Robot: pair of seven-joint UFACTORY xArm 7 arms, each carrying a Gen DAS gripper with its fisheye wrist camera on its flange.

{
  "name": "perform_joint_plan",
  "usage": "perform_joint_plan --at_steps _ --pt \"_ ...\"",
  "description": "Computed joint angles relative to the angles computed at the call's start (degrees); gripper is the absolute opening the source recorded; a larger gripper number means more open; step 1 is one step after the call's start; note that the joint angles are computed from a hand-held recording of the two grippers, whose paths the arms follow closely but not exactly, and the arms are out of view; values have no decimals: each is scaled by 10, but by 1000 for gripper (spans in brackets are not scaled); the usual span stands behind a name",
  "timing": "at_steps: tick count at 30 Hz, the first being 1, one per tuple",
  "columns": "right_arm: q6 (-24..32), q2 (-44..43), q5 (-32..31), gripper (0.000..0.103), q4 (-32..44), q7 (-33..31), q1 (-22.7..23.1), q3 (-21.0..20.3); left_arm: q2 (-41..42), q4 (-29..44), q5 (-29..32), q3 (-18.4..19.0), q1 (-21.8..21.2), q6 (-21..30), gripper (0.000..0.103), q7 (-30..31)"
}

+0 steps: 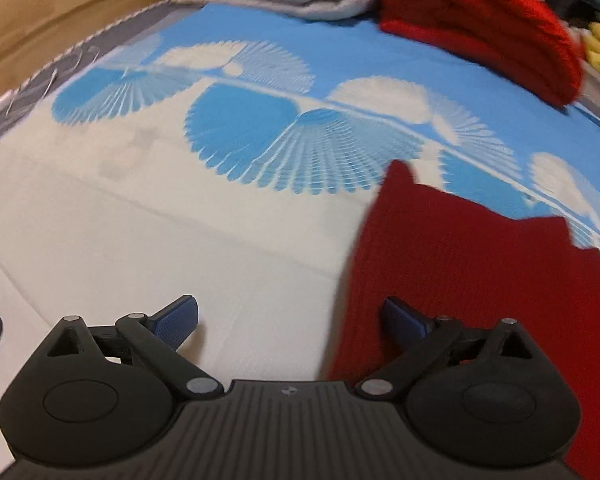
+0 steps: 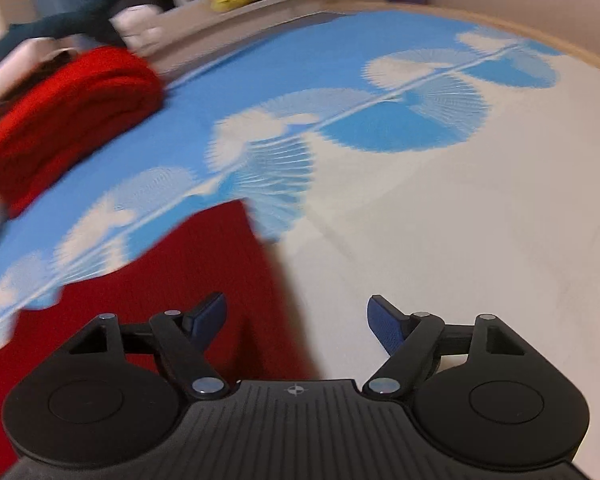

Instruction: Fold small clothes

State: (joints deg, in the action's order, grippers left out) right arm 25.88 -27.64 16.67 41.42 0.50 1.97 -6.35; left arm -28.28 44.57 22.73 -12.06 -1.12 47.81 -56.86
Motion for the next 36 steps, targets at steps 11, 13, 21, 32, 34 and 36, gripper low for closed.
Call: perform_joint_plan --at_steps 11,13,21,32,34,36 --pt "155 -90 -23 78 -47 -313 60 -39 -75 -78 -105 26 -67 -16 103 139" --pt "174 -97 -7 77 -41 -358 59 -60 -96 -92 -134 43 -60 -12 103 143" --pt "216 -97 -22 85 -39 -290 -55 -38 -147 -110 -142 22 -24 20 103 147" --pt "186 -333 22 87 -162 -80 -63 -30 -325 -126 -154 -78 -91 170 103 49" --pt "216 -367 29 87 -179 -56 -51 -37 -356 -146 -174 -85 -113 186 103 30" --pt "229 -394 35 87 -198 -32 -46 -34 -364 -156 -185 -86 -126 194 103 22"
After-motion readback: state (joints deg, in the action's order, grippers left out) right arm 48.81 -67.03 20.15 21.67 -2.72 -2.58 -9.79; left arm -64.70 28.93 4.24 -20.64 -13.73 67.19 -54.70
